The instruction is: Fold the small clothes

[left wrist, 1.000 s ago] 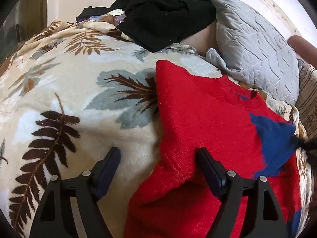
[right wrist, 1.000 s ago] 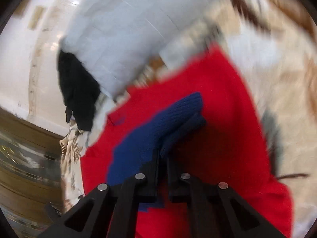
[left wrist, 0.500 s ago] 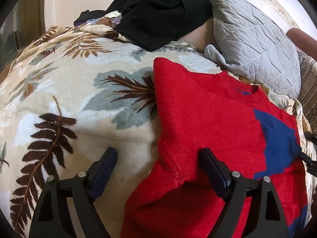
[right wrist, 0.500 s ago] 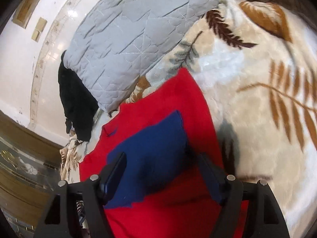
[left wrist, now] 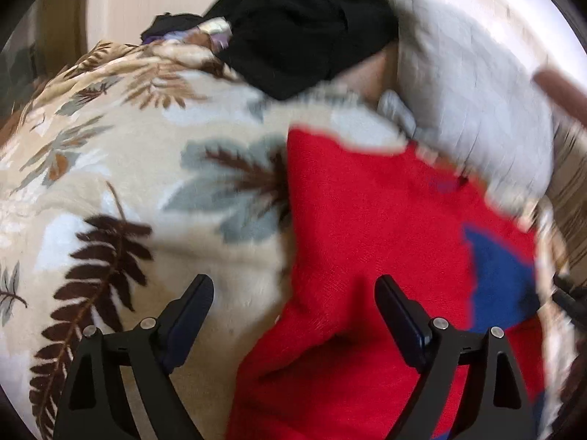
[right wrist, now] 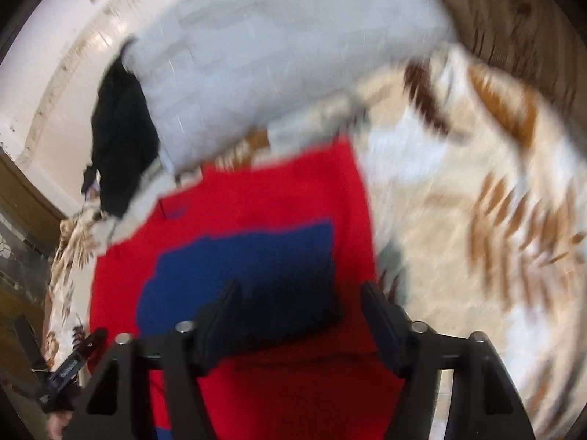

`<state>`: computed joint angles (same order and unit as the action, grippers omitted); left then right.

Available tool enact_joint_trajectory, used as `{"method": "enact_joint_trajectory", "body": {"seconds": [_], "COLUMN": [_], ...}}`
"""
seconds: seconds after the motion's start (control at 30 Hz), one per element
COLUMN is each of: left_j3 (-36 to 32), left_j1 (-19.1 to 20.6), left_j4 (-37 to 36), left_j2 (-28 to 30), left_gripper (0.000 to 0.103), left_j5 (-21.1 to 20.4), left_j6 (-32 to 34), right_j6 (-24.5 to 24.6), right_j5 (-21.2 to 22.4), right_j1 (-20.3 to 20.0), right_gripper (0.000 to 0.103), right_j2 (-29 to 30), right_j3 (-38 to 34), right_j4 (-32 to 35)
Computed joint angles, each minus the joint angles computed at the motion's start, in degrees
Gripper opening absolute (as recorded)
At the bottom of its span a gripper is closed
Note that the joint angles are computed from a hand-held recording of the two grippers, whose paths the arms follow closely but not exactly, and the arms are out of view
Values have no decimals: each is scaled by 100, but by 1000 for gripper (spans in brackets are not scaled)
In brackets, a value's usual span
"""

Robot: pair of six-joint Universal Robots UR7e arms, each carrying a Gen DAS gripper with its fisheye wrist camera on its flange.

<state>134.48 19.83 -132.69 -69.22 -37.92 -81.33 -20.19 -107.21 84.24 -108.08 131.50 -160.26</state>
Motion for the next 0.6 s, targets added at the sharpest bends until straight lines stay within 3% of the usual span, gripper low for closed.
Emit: {"method": "enact_joint_trajectory", "body": {"seconds": [0.1, 0.17, 0.23, 0.27, 0.3, 0.4, 0.5, 0.57, 0.6], "left_j3": [-87, -254, -354, -372, -276, -210, -514, -643, -742], "left_j1": [84, 431, 311, 288, 253, 201, 700, 1194, 1410], "left_j4": [219, 534, 764, 520, 37, -644, -683, -1109, -1081], "left_j2": [-3, 266, 251, 167, 71, -94, 58, 174, 238], "left_gripper": [89, 88, 85, 83, 83, 86, 86, 86, 84], "left_j5": [112, -276, -194, -281, -271, 280, 241, -174, -342], "left_j6": [2, 62, 65, 259, 535, 1289, 1802, 2004, 1870], "right_j6": [1, 2, 1, 113, 148, -115, 120, 251, 263], "right_j5": [781, 1476, 1211, 1045, 1120, 1943, 1901, 1592, 1642], "right_j1": [-144, -321, -518, -642, -733, -1076, -1224, -1236, -1285], "right_gripper": [71, 74, 77, 76, 66, 66, 68, 68, 63], "right_j2": [-272, -226, 179, 302, 308, -35, 300, 824, 1008], "right_j3": [-59, -281, -534, -585, -590, -534, -920, -1390, -1589], "right_j4": [166, 972, 1805, 1951, 1912, 1263, 889, 1286, 1682]}}
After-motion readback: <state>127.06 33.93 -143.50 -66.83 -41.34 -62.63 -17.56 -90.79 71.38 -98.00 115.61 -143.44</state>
